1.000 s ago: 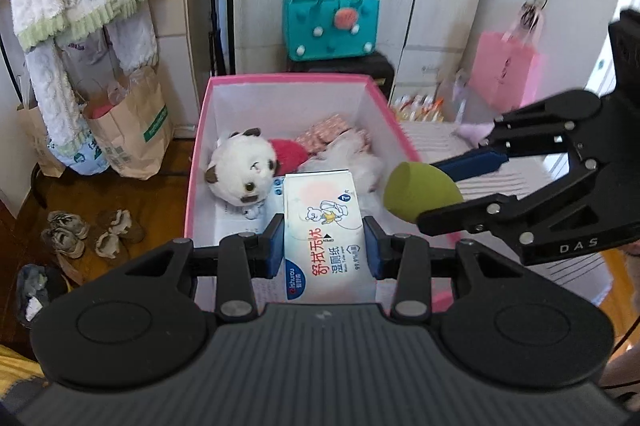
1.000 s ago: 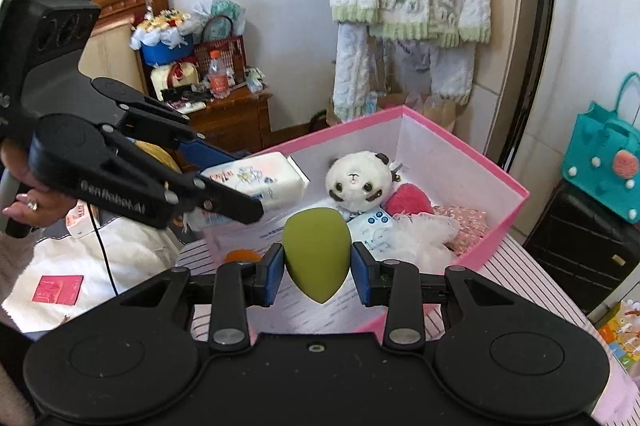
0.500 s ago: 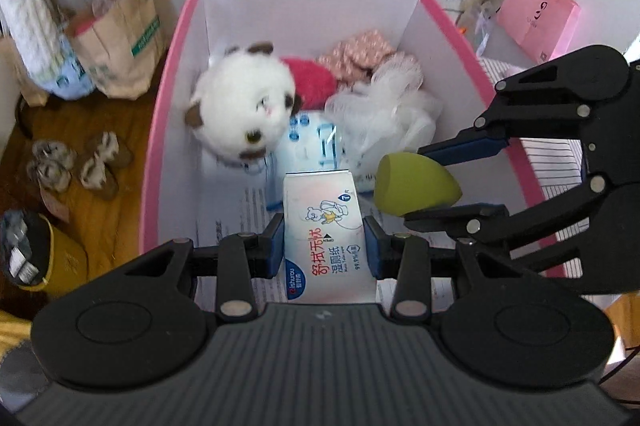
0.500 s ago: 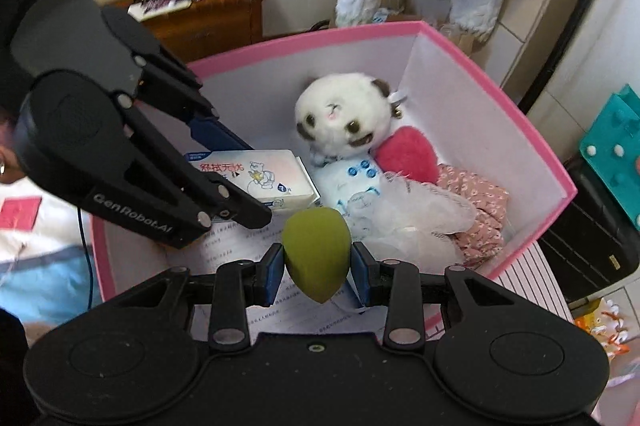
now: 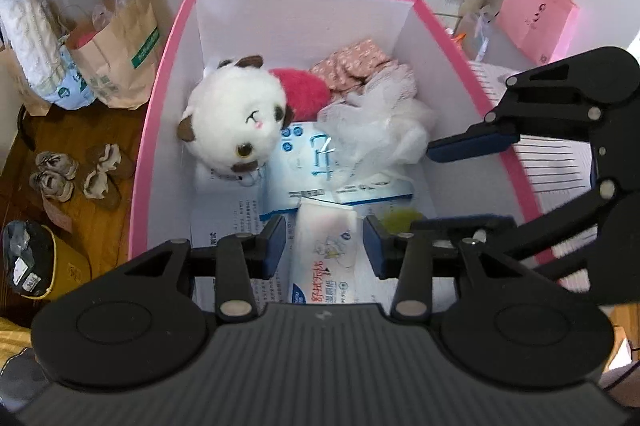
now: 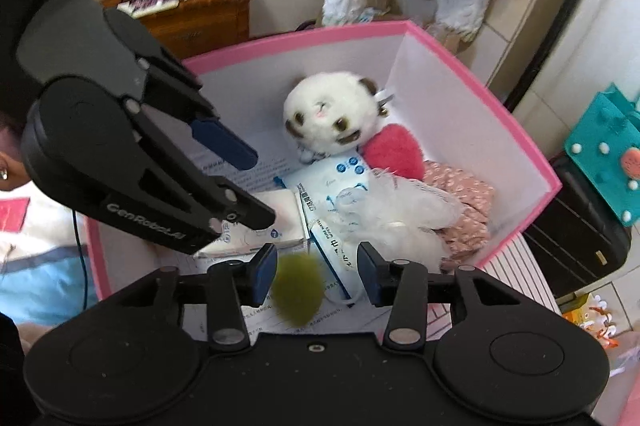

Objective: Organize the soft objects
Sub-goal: 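Lower the wet-wipes pack and green sponge into the box and open both tools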

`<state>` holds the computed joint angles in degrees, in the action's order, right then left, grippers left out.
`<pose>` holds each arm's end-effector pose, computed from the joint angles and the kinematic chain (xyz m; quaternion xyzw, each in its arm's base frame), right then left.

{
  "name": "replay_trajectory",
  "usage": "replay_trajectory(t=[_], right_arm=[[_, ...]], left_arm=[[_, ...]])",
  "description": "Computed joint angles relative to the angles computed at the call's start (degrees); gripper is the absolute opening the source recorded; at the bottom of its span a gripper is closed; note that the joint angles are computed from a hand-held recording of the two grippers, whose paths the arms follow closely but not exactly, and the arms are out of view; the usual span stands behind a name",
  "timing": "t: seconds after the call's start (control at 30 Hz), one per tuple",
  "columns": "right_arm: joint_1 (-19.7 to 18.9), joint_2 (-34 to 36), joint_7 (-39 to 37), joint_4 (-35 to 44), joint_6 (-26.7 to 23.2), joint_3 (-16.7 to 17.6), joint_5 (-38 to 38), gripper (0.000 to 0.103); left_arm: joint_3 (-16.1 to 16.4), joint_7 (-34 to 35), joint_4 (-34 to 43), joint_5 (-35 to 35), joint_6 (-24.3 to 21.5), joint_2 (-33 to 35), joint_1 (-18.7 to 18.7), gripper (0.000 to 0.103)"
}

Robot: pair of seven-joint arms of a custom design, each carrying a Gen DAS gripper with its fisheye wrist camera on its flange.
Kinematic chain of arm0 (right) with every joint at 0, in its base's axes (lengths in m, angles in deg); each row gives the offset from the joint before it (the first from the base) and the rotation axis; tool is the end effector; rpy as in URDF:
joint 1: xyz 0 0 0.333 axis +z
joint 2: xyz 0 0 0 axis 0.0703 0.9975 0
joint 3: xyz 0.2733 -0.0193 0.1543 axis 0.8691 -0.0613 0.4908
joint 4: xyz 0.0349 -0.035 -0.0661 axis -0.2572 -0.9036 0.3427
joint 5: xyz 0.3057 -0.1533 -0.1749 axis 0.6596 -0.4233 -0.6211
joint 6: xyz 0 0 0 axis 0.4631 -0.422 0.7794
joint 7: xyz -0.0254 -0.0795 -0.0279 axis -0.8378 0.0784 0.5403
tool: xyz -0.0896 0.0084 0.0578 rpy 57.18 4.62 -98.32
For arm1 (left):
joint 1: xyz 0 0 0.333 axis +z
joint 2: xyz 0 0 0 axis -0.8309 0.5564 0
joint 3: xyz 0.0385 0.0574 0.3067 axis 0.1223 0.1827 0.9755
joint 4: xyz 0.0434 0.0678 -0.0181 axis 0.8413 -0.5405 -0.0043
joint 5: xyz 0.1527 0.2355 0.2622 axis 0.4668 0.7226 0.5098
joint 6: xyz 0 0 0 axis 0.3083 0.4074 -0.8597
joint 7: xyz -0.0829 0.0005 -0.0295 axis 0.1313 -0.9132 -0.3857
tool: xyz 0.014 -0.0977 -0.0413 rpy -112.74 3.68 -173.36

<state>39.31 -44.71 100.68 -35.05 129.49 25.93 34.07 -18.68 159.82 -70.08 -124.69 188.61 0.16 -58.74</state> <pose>0.5063 0.4079 0.4189 -0.8278 0.4884 -0.1813 0.2083 0.5802 -0.1879 0.3798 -0.3902 0.8729 -0.2902 0.0409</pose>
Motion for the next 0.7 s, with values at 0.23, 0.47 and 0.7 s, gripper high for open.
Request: replay_trajectory(t=[0.23, 0.47, 0.7], right_arm=[[0.2, -7.1, 10.1, -7.9, 6.4, -0.3, -6.1, 0.049], [-1.2, -12.4, 19.5, -12.3, 7.4, 3.1, -14.4, 0.049], [-3.4, -17.7, 26.4, -16.0, 7.1, 7.9, -21.0, 0.05]], left_arm=[[0.5, 6.2, -3.7, -6.0, -0.1, -4.7, 0.0, 0.041], [3.7, 10.5, -8.7, -10.2, -0.7, -11.2, -3.0, 0.044], [7.6, 13.3, -15.0, -12.1, -0.5, -19.3, -7.2, 0.046]])
